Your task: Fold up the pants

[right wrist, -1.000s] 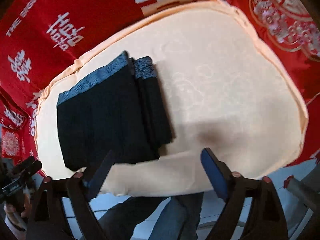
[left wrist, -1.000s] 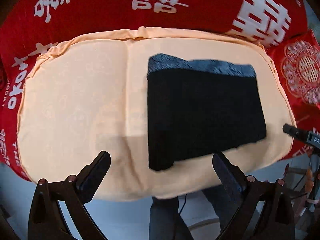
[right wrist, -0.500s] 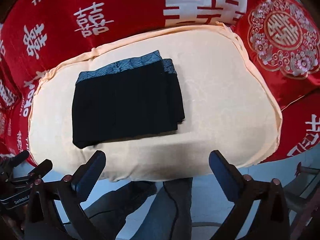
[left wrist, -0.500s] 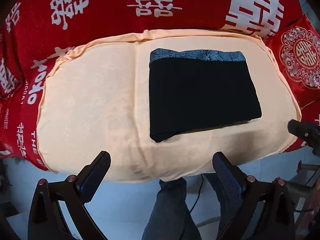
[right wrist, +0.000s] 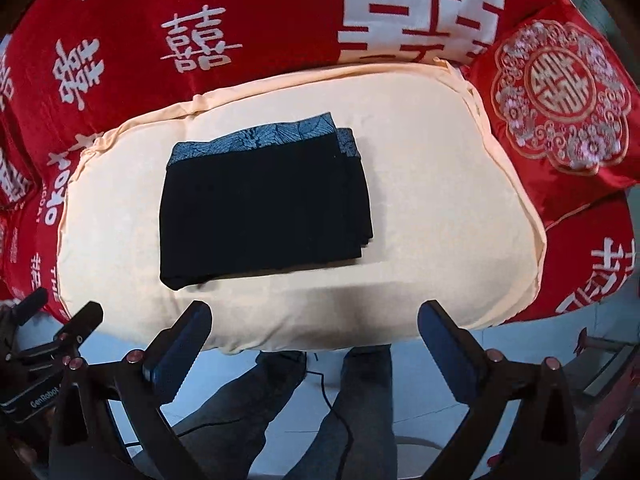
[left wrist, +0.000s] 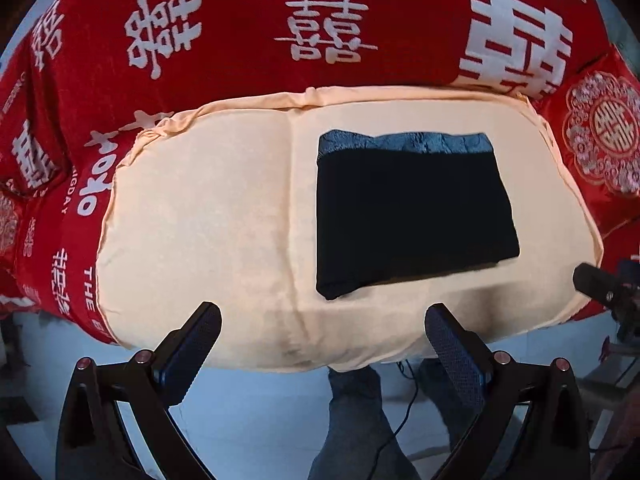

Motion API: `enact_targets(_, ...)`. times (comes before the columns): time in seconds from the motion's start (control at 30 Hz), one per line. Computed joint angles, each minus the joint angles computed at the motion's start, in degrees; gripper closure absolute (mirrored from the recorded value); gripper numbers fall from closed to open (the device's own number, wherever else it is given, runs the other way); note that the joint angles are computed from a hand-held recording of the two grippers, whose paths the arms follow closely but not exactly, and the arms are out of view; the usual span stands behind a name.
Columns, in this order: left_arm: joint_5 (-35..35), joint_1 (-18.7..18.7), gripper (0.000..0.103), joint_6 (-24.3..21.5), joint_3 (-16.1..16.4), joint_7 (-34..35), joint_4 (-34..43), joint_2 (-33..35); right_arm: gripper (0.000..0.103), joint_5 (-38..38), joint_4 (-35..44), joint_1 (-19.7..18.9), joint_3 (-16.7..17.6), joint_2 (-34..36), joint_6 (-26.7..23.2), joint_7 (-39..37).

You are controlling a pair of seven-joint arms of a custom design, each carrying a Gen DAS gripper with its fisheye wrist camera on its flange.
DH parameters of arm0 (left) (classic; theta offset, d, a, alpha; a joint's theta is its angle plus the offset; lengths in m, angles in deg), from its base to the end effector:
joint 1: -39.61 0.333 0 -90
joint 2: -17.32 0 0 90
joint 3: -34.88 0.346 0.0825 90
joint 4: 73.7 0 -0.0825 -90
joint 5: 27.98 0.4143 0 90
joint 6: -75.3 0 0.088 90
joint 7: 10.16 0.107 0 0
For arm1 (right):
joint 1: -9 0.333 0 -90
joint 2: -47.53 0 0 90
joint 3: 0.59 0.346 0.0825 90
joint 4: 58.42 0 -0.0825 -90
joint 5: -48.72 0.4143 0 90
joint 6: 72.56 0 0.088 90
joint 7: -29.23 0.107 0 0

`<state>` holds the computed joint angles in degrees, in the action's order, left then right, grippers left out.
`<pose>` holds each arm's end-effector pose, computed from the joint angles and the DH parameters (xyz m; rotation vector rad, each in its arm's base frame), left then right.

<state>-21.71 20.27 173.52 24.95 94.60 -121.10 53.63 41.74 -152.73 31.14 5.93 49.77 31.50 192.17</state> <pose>0.7142 -0.3259 0.6125 -1.2164 2.6970 -0.2942 0.5479 0.2866 0.6163 -1.1933 2.7476 -0.1527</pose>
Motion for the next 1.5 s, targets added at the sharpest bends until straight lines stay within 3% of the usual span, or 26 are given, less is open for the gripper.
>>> enact_targets(0.3,0.84,-1.84,0.001,-2.01,0.17,-2.94,2.22,0.43,0.000,0.90,1.77,-0.45,-0.39,0.31,-2.01,-5.34)
enact_targets(1.5,2.53,-4.85,0.001,-6.78,1.74,-2.46,12.95,6.57,0.000,2.65,0.75,-1.85,-0.82,-0.04,-0.92,-6.61)
